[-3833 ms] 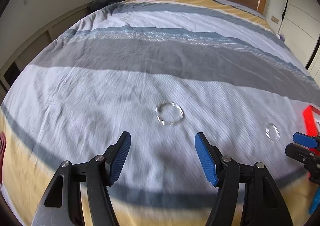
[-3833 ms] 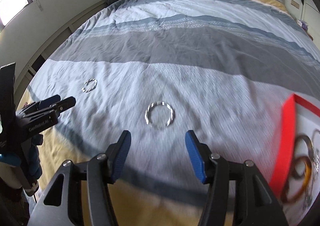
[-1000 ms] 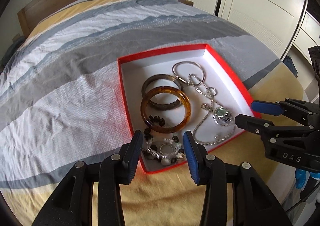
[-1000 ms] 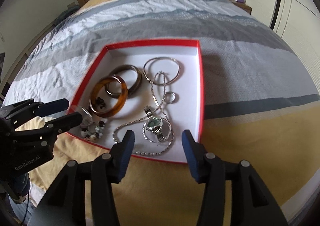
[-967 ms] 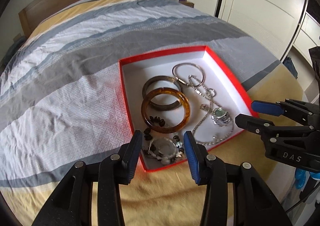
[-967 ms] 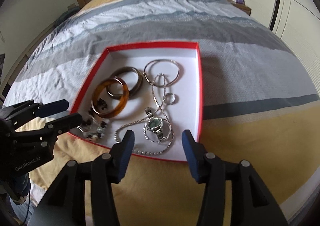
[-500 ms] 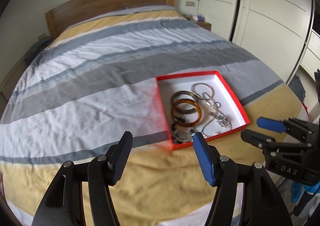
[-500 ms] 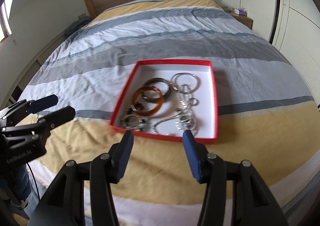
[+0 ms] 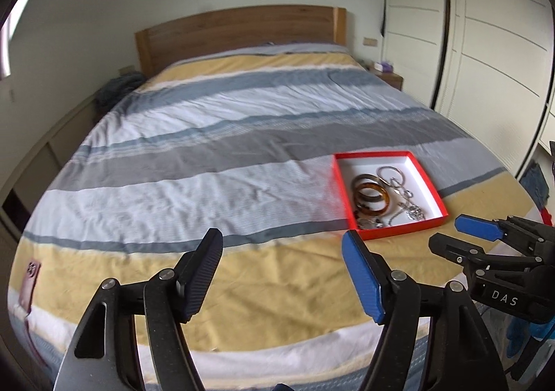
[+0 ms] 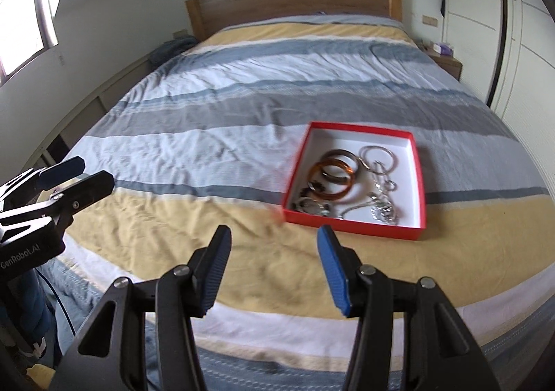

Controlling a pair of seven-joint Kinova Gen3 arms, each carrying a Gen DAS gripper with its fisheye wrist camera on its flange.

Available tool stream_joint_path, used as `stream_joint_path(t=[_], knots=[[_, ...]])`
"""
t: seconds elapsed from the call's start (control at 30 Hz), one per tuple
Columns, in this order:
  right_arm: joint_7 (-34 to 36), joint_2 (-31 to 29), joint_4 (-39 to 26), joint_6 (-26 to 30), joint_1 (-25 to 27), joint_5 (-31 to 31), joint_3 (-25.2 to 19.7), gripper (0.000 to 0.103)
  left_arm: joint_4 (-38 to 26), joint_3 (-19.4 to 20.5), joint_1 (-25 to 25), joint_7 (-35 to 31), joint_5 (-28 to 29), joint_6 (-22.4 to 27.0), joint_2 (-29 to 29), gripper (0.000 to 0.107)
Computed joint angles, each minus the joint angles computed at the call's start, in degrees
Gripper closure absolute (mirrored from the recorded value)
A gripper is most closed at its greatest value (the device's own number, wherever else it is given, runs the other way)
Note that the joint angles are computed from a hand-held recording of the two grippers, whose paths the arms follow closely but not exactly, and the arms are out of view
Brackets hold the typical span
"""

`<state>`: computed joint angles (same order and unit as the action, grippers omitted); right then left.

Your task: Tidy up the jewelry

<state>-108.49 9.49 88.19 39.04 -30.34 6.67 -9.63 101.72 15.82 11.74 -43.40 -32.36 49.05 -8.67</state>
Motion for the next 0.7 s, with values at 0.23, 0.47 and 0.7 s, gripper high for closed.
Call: stream_joint_path(t=[0.23, 0.47, 0.7], knots=[[-4.8, -3.3, 2.3, -0.6, -3.7, 4.0, -1.6, 0.053, 4.2, 2.9, -3.3, 2.6, -0.5, 3.5, -8.5, 0.032], [-7.9, -6.5, 4.7, -0.9, -5.5, 7.4, -3.8, 0.053, 7.1, 6.8, -9.2, 3.0, 0.9, 6.2, -17.0, 0.029], [-10.7, -9.1, 6.9, -0.8, -6.3, 10.5, -6.0, 0.053, 8.8, 8.7, -13.9, -0.1, 4.3, 6.7, -23.3, 0.023]])
